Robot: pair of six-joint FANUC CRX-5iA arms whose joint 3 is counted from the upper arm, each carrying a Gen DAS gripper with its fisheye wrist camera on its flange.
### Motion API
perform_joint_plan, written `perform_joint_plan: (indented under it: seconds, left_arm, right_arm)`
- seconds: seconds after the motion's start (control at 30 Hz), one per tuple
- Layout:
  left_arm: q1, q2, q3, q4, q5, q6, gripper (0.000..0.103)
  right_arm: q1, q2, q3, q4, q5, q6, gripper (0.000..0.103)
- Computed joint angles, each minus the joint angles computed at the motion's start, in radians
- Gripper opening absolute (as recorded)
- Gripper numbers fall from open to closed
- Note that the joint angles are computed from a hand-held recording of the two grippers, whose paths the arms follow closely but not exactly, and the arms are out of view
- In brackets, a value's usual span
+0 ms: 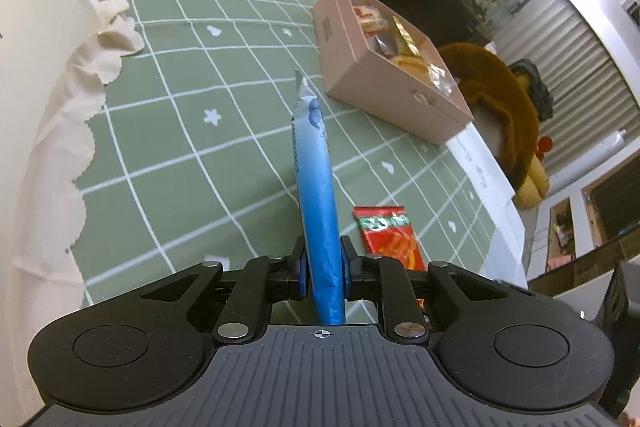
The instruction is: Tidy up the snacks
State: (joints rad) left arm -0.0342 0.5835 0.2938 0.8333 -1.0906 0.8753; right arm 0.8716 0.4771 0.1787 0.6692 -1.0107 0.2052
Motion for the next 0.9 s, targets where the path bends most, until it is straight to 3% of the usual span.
perform_joint_plan:
  seconds: [0.37, 0.67, 0.9]
  left_arm:
    - [-0.016, -0.059, -0.068, 0.017, 0.007, -0.024, 0.018]
    - [-0.069, -0.047, 0.026, 0.037, -0.026, -0.039, 0.018]
    - [-0.112, -0.022, 0.123, 0.088, 0.010, -0.052, 0.018]
  right_arm:
    - [0.014, -0.071, -0.090, 0.009, 0.024, -0.048, 0.046]
    - [-0.006, -0.159, -0.161, 0.119, 0.034, -0.145, 0.046]
    - [-0.063, -0.226, -0.171, 0.294, 0.034, -0.147, 0.046]
